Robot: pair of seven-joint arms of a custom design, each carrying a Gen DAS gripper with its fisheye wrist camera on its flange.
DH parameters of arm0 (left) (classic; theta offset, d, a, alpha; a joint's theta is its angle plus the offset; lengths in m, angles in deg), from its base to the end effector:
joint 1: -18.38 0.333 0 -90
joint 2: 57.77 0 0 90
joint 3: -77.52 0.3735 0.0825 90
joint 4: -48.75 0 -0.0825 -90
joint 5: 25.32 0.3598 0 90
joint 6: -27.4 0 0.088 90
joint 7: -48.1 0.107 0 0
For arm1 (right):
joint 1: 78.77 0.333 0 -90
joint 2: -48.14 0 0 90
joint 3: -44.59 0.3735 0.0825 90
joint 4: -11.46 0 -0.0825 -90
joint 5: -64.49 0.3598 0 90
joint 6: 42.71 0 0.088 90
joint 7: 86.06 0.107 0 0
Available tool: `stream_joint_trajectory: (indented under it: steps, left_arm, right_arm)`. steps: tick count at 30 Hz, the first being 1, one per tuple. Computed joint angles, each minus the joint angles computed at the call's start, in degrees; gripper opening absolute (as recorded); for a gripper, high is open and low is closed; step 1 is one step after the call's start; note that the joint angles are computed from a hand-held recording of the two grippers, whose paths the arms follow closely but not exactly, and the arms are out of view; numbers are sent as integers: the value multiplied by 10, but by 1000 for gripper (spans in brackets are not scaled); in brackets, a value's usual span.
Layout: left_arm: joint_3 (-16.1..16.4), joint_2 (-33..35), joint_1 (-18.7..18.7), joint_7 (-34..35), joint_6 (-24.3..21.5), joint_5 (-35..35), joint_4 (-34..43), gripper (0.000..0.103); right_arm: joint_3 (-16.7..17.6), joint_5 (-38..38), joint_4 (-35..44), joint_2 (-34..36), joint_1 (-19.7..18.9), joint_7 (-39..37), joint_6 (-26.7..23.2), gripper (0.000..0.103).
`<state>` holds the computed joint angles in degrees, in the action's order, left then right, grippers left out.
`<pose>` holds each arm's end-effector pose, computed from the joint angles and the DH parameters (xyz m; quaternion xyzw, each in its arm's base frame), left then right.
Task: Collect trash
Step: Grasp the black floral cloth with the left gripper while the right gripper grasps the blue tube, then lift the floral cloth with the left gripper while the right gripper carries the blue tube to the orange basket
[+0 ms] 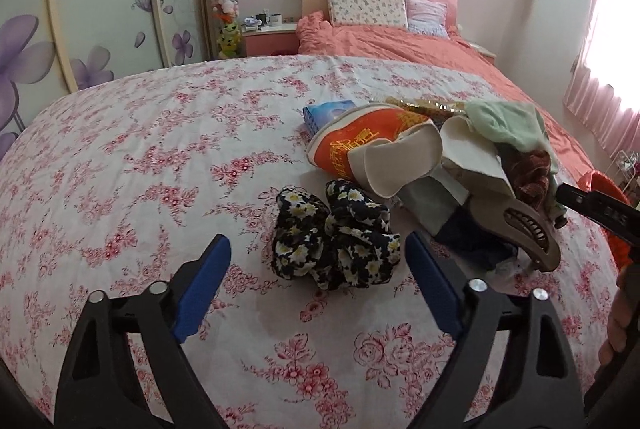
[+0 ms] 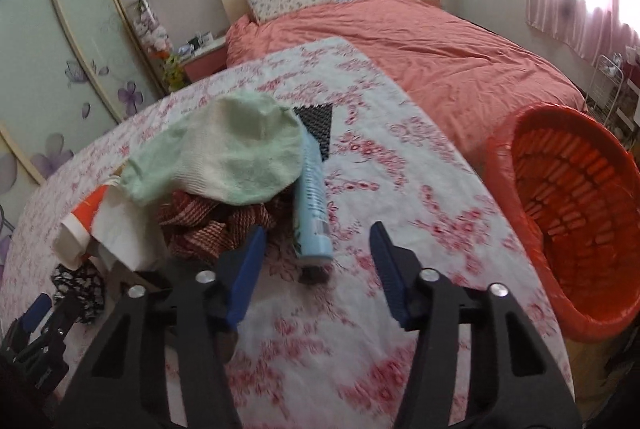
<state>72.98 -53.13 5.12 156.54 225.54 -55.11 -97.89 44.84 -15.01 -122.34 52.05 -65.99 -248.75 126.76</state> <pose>0.4772 -0.0916 0.4061 -0.6303 0.6744 -0.2886 0.2541 0.4738 0.1772 0.4079 -0.5447 0.7604 -0.2193 0.2775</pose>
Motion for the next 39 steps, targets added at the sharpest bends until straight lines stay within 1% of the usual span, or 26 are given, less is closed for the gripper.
stream_joint_trajectory:
  steps: [2,4,5,6,7,11,12,13,15,17,18,19,20,21,22,23,25,26,29,32,33,34,36,39]
  left_arm:
    - [13,5,-15,23,-12,-27,10,83]
    - [17,11,-16,20,-22,-23,19,79]
    - [15,13,-10,9,-26,-11,19,78]
    - [18,14,-10,4,-30,-4,21,76]
    - [24,16,-14,2,-34,0,23,73]
    - [80,23,-69,17,-51,-19,37,64]
    - [75,23,-61,6,-57,-7,38,59]
    - [63,23,-44,-9,-62,9,38,55]
    - [39,24,-11,-37,-69,38,38,52]
    - [34,24,0,-55,-73,56,39,51]
    - [40,24,-5,-61,-75,61,39,50]
    - [29,23,8,-71,-74,74,38,44]
    - [25,22,15,-79,-74,85,37,42]
    - [4,21,41,-92,-73,103,35,39]
    - [-28,19,79,-111,-71,128,31,34]
    - [-41,19,97,-122,-70,145,31,33]
    - [-52,15,117,-142,-65,173,25,29]
    - [-58,14,130,-154,-65,188,24,29]
    - [-30,11,110,-166,-65,200,23,27]
    - [-40,6,136,-201,-64,239,18,25]
    - [-37,2,137,-208,-63,247,17,25]
    - [-22,-2,121,-205,-61,241,14,25]
    - [-9,-11,112,-206,-58,238,10,25]
    - [-1,-23,103,-198,-53,226,6,25]
  right_arm:
    - [-1,22,3,10,-2,-26,5,40]
    - [-5,36,9,21,-2,-40,12,38]
    - [-8,36,11,23,0,-40,12,36]
    - [-11,39,13,28,0,-43,14,32]
    - [-14,40,14,29,2,-43,17,31]
    - [-24,30,22,38,6,-28,25,26]
    - [-26,29,24,39,6,-27,25,24]
    - [-27,27,25,40,7,-24,25,24]
    - [-29,18,27,41,9,-15,24,24]
    - [-29,7,30,42,11,-8,17,23]
    - [-27,8,31,42,11,-8,15,23]
    - [-26,6,31,42,11,-8,13,23]
    - [-26,6,31,42,10,-8,14,23]
    - [-25,6,30,41,10,-7,15,23]
    - [-25,5,29,40,10,-4,15,23]
    - [-25,0,28,39,10,2,13,23]
    - [-24,-12,23,34,9,14,8,23]
    - [-22,-17,21,30,9,20,7,23]
    - [-17,-37,14,21,4,37,5,23]
    - [-12,-52,6,10,-2,48,3,23]
    - [-9,-58,4,5,-3,51,1,23]
    - [-7,-62,1,0,-4,55,-1,23]
    - [-3,-70,-4,-8,-8,63,-2,23]
    - [2,-85,-12,-21,-12,80,-3,23]
